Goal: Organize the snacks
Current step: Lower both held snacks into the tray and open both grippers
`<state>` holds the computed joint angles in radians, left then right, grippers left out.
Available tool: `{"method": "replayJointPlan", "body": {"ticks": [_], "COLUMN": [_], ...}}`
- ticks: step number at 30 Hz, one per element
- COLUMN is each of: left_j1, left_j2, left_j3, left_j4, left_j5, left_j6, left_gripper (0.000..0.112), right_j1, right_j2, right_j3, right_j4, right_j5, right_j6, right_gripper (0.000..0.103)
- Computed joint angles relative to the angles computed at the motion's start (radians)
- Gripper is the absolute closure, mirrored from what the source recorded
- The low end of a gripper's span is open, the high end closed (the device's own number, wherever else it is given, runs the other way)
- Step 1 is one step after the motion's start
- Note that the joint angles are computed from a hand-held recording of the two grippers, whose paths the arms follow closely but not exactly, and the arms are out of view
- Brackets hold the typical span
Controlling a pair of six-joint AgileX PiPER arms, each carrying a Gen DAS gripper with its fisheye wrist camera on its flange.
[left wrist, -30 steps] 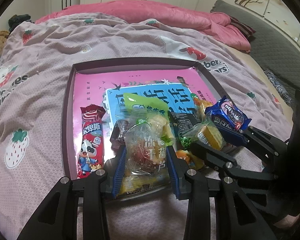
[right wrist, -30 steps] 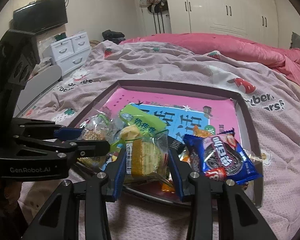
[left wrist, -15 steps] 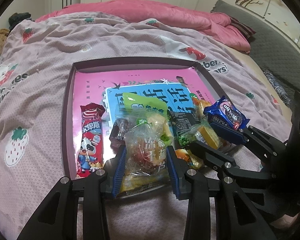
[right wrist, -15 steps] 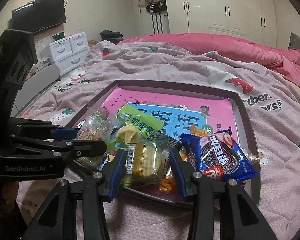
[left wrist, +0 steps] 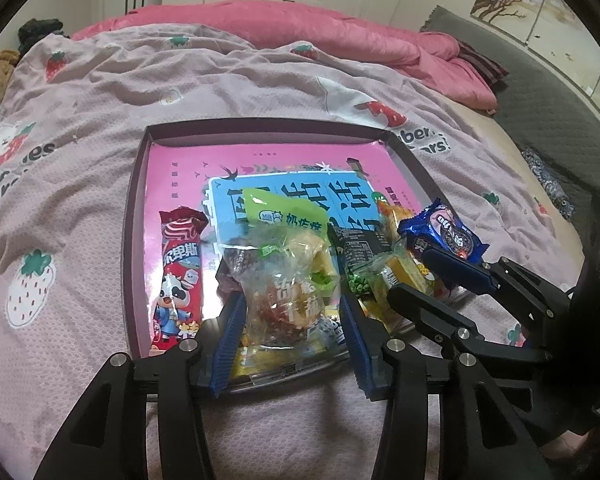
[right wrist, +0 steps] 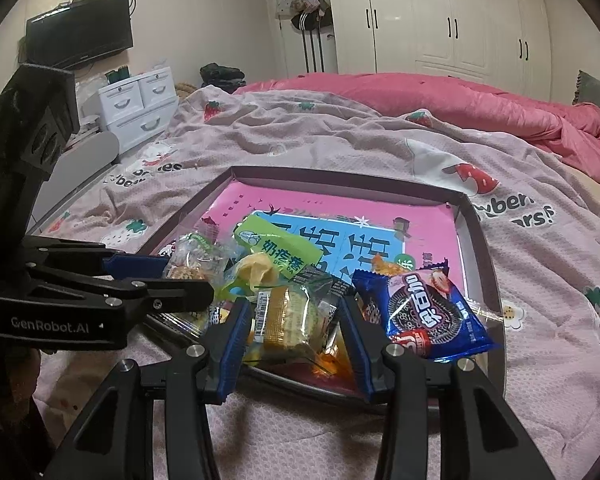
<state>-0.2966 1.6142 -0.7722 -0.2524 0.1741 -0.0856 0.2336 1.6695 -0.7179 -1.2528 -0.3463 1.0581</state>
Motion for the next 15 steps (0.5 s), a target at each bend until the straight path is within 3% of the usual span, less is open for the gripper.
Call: {"method": "replayJointPlan", "body": {"ticks": [8, 15], "left_j1": [-0.009, -0.01], "left_j2": [-0.023, -0.066], "left_j3": [0.008, 0.029], "left_j4": [0.192, 0.212], "left_j5": [0.006, 0.01], "left_j6": [-0.192, -0.217], "left_gripper": [0.062, 0.055], "right_j1": [0.016, 0.012], "right_j2": [-0.02, -0.043], "right_j3": [0.016, 0.028], "right_j4": [0.017, 0.04], "right_j5": [0.022, 0.03], "right_j6": [-0.02, -0.035], "right_gripper": [0.058, 0.053]}}
